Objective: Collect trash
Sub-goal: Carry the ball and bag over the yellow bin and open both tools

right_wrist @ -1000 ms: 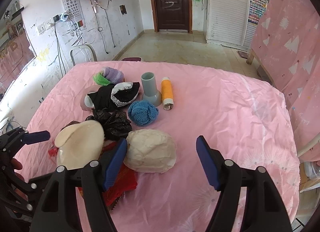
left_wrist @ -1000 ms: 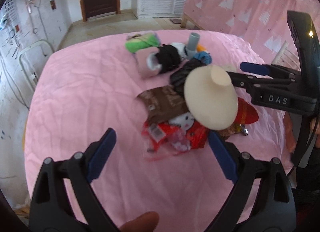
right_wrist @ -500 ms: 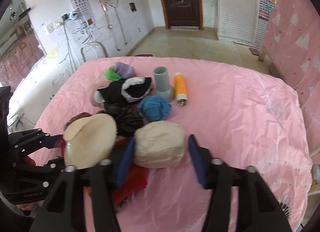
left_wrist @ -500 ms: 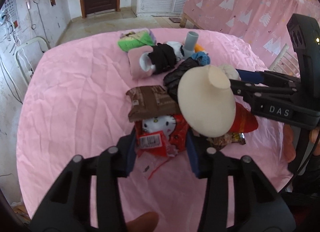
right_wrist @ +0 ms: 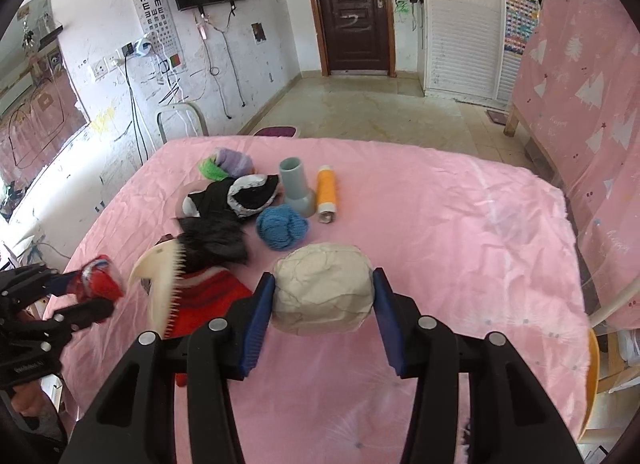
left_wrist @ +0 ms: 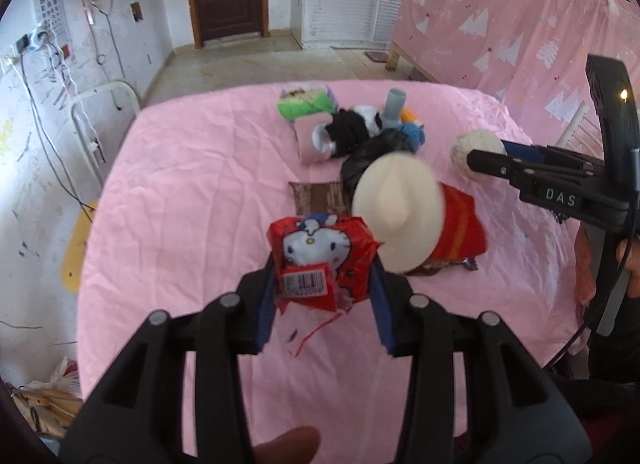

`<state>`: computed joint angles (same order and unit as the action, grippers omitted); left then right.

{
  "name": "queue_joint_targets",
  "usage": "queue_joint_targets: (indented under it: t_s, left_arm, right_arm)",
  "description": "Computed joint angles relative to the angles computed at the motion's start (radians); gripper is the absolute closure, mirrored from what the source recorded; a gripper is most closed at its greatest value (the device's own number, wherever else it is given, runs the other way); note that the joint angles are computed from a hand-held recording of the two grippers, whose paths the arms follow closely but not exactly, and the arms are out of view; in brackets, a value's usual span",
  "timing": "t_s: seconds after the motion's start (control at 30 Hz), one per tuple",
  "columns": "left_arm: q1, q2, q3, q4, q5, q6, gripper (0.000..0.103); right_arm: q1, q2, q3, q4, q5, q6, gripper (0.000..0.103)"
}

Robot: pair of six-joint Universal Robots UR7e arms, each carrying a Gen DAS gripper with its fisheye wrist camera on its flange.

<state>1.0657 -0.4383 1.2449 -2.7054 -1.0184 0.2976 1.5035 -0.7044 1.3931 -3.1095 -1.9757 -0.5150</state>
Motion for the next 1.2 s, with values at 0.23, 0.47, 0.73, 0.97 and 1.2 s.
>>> queue_joint_targets:
  t_s: [0.23, 0.47, 0.73, 0.97, 1.2]
  left_arm:
    - [-0.053, -0.009, 0.032, -0.070, 0.020, 0.017, 0.064]
    - [-0.112, 0.043, -0.017, -0.052, 0.005, 0.040, 0.064]
    - [-0.161, 0.138, -0.132, 0.028, -0.026, 0.019, 0.064]
    - [-0.191, 0.225, -0.258, 0.134, -0.088, -0.039, 0.064]
    - [-0.221, 0.345, -0.444, 0.258, -0.146, -0.082, 0.064]
  right_arm:
    - [-0.024, -0.063, 0.085, -0.085, 0.013, -0.017, 0.064]
    - [-0.065, -0.130, 0.157, -0.155, 0.017, -0.025, 0.064]
    - [-0.136, -0.215, 0.245, -0.224, 0.023, -0.022, 0.064]
    - [-0.194, -0.273, 0.301, -0.269, 0.023, -0.019, 0.064]
    - [-0.261, -0.311, 0.337, -0.284, 0.039, 0.008, 0.064]
